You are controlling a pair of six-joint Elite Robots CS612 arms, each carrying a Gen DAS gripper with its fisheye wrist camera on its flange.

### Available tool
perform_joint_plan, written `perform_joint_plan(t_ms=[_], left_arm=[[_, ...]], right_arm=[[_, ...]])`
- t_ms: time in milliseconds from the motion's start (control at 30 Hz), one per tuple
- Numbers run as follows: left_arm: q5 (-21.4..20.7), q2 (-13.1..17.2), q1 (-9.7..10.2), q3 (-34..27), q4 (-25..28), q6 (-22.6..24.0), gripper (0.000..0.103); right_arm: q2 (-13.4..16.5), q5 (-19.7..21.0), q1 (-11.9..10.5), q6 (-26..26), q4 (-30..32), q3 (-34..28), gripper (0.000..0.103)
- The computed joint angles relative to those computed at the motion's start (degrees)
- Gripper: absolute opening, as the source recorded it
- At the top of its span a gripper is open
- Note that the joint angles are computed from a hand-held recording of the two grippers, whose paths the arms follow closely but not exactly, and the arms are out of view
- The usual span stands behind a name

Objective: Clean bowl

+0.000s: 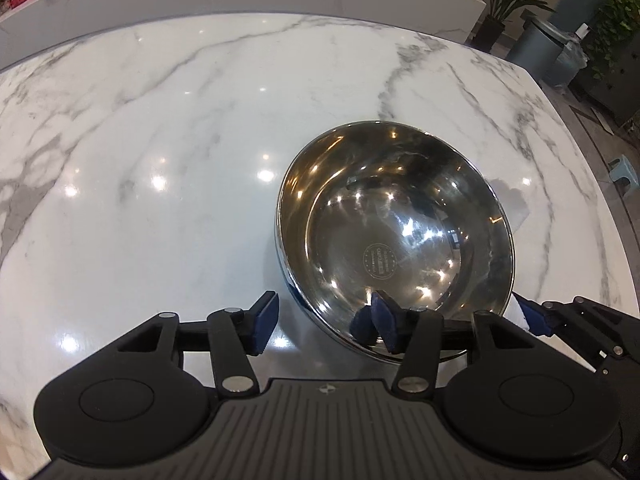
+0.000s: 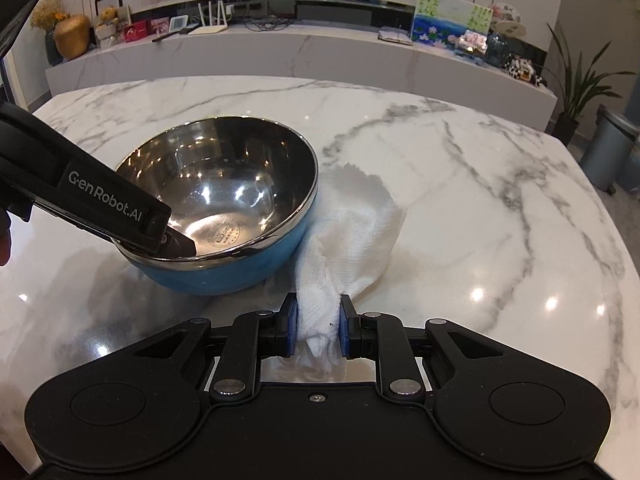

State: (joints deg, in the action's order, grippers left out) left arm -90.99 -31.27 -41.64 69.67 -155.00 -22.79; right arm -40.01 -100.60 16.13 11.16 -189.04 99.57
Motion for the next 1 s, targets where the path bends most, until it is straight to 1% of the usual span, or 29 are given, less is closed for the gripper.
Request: perform_joint_plan(t_ms=[100,233,333,467,600,800,900,1000], left_arm=[[0.38,-0.03,-0.03,0.18,-0.92,1.61,0.031],[0.38,0.15,0.22,0.00,-1.65,1.93,0.024],[0.16,0.35,0.46,-0.39,-1.70,1.67,0.021],[0.60,0.31,0.36,-0.46,-1.45,2.20,0.021],[1.36,0.24,0.17,-0.38,-1.41,3.10,0.021],[1.99,0.08,-0.07,-0.01,-1.70,4.56,0.022],[1.12,0.01,-0.05,0.14,-1.72,5.34,0.022],[0.59,-0.04,-0.03,0.29,-1.83,5.74,0.023]], right_arm=[[-0.13,-0.34,-0.11,-0.06,-1.23,0.31,0.018],[-0.36,-1.52,-0.24,-0.40,-4.43,0.93,0.018],[-0.58,-1.52,-0.42,-0.05,-6.22,1.36,0.018],[-0.75,-0.16,-0.69,-0.81,-6.89,1.50,0.018],[-0.69,0.72,-0.71,-1.33,-5.77,1.18,0.018],[-0.65,1.58,-0.39,-2.55,-1.62,0.48,0.018],[-0.76,2.08,-0.12,-3.29,2.09,-0.06,0.018],[-0.69,2.04,0.02,-3.45,2.81,-0.19,0.018]])
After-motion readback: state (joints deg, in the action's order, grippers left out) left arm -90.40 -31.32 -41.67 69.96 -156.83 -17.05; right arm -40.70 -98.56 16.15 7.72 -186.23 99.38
